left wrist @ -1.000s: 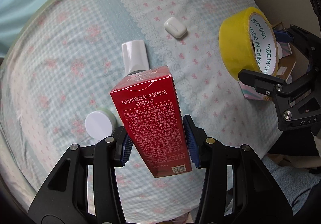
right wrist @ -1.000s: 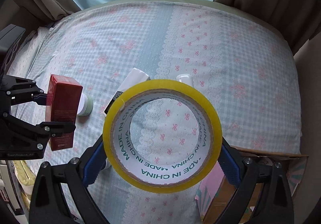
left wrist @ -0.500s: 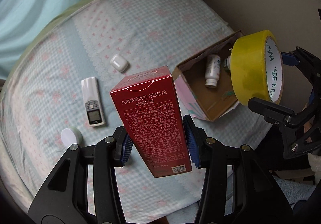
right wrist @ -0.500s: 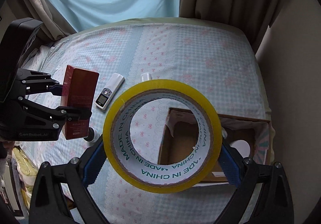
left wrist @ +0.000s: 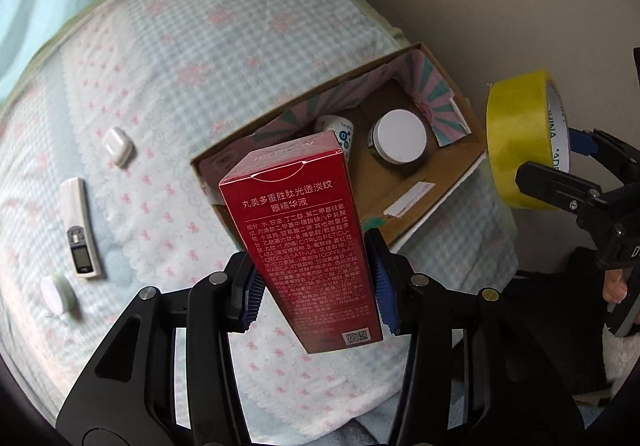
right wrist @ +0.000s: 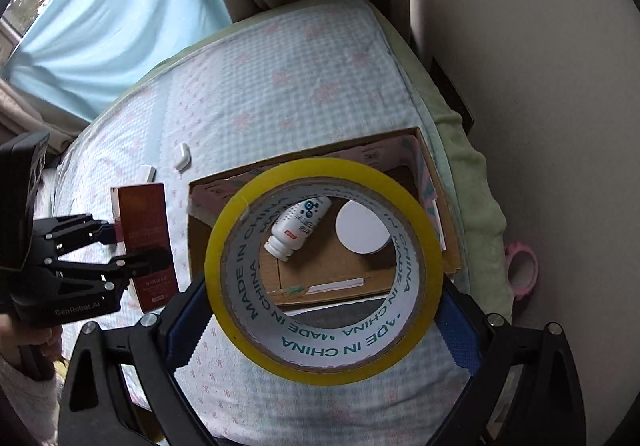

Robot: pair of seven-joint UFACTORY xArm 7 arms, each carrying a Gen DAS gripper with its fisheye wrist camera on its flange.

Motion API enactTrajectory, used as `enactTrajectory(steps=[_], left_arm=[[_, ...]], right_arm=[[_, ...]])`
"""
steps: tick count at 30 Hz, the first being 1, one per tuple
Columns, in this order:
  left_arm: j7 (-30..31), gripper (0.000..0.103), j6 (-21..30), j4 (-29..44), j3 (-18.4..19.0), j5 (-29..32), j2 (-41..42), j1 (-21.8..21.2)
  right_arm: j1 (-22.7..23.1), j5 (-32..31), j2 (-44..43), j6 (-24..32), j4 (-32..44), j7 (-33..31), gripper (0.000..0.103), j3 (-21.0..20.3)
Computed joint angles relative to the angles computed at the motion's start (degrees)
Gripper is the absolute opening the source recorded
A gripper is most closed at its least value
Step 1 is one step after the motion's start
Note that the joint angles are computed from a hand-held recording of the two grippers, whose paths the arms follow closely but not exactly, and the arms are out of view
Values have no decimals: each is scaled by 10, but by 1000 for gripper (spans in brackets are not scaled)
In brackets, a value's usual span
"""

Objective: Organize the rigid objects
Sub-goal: 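Carry the red box in the left tool while the right tool carries the tape to the cardboard box, then release the red box from the left tool while the right tool releases the tape into the box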

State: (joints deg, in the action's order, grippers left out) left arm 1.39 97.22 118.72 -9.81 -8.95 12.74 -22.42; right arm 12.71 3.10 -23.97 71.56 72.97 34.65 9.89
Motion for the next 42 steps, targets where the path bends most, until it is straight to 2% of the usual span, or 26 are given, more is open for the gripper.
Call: enactTrajectory(steps=[7,12,17,22,25,27,28,29,31,37,42], left_arm=[[-12,42,-46,-59,-5,46,26,-30],[-6,43,-56,-58,-3,71,52,-41],[13,43,-52,-42,0,94,74,-52],[13,43,-65,-49,3,104,73,-58],[20,43,-77,-59,4,131,67,-68],[24,59,-88,-66,3,142,60,-72],[25,97,-90,-68,2,139,57,-71],[26,103,-95,-74,1,134,51,-69],[29,103,-93,-79,-1,120,47,-64],[23,103,-84,-86,-2,117,36,-60],[13,103,-84,-92,-1,113,22,-55]], right_arm=[[-13,26,16,-77,-75,-17,98,-28],[-14,68,23,-144,-127,-22,98,-44],[-15,93,28,-183,-155,-13,98,-48],[-19,100,36,-186,-158,0,98,-51],[-25,88,53,-163,-141,17,99,-48],[-25,88,54,-158,-137,17,103,-49],[-25,90,41,-185,-151,17,103,-49],[-31,75,28,-205,-161,33,103,-42],[-37,52,14,-221,-169,55,103,-34],[-21,72,13,-183,-163,34,103,-46],[-24,55,7,-163,-154,39,103,-38]])
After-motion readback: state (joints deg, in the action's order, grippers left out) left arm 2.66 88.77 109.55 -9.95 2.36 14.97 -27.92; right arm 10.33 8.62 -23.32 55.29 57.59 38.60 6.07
